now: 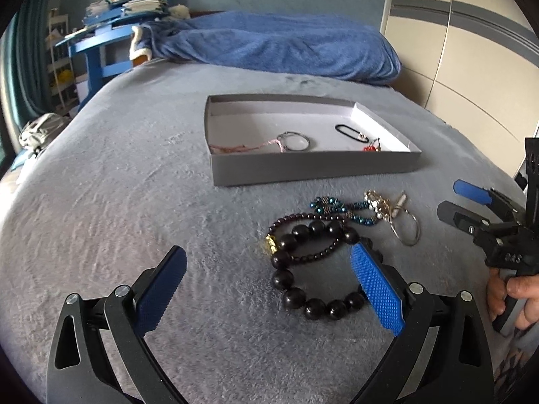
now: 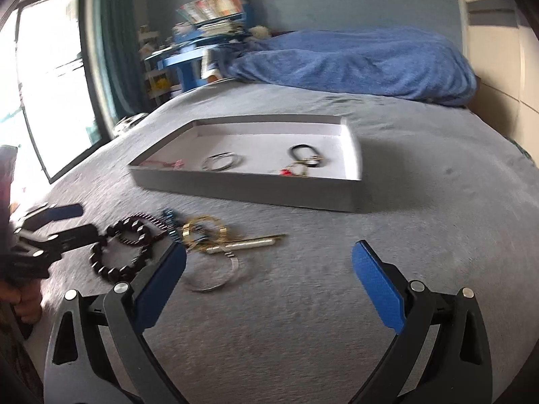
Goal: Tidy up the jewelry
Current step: 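Move both open tools back over the remaining jewelry pile, then grasp the black bead bracelet with the left tool while the right tool grasps the pearl-bar hoop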
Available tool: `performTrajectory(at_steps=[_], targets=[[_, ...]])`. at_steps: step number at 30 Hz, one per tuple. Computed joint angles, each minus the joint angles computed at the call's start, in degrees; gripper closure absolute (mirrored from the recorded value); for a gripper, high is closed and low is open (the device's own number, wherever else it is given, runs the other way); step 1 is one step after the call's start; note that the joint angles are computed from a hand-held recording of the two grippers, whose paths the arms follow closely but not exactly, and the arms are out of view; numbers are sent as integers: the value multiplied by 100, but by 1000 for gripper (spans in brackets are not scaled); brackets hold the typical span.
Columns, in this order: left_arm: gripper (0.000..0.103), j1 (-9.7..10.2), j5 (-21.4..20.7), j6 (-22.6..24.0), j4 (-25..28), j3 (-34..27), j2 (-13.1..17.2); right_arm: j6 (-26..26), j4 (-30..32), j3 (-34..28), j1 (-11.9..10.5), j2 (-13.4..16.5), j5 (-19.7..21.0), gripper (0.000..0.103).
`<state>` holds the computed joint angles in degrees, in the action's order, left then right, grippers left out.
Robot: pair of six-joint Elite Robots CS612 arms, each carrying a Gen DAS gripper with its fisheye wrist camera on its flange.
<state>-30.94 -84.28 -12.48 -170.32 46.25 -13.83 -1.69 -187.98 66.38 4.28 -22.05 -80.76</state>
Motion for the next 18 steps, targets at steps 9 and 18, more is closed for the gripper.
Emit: performTrajectory(at_steps=[9,18], targets=[[6,-44,-52,201,206,46,-33,-723,1138,-403,138,91,-138,29],[7,-55,3,193,679,-129,19,-945,1629,-591,177,142,-175,37]])
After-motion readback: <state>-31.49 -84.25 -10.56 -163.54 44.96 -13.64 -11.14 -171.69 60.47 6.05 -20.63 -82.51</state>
